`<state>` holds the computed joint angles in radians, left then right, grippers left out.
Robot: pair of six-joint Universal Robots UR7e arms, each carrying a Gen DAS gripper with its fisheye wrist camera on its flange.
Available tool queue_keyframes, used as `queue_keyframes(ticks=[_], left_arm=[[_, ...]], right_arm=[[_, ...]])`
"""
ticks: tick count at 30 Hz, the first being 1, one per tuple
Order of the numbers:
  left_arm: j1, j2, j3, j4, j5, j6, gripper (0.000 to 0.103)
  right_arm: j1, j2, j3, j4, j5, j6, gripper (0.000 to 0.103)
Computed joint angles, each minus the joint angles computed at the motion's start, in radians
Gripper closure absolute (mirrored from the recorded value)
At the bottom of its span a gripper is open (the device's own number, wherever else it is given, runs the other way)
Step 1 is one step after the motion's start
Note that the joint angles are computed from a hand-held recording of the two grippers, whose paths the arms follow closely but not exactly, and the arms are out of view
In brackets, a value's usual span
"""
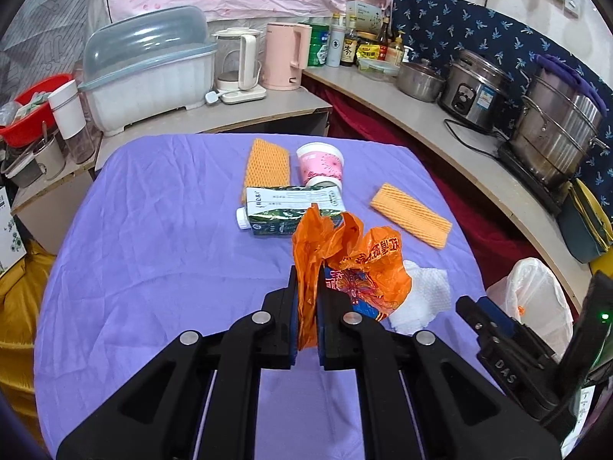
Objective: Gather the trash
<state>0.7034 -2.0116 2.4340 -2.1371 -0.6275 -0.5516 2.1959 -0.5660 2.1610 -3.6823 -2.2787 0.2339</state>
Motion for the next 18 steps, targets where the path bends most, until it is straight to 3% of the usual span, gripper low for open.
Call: queue_keyframes(ticks=[7, 10, 12, 18], left_arm=[[0.067, 0.051, -0.003, -0.084, -0.022, 0.064, 0.097], [0.083, 0.065, -0.002, -0.104, -0.033, 0.080, 0.097], [0.086, 0.072, -0.002, -0.110, -0.036, 0.083, 0.097], [0.071, 0.073, -0.002, -0.106, -0.042, 0.078, 0.097]], right_arm=[[-0.057, 0.039, -0.036, 0.034, 0.014, -0.001, 0.063], [-0.068, 0.047, -0.046, 0.052, 0.021, -0.005, 0.079], [-0.073, 0.045, -0.044, 0.063, 0.032, -0.007, 0.099], [-0.041, 0.015, -0.022, 0.022, 0.018, -0.019, 0.101]])
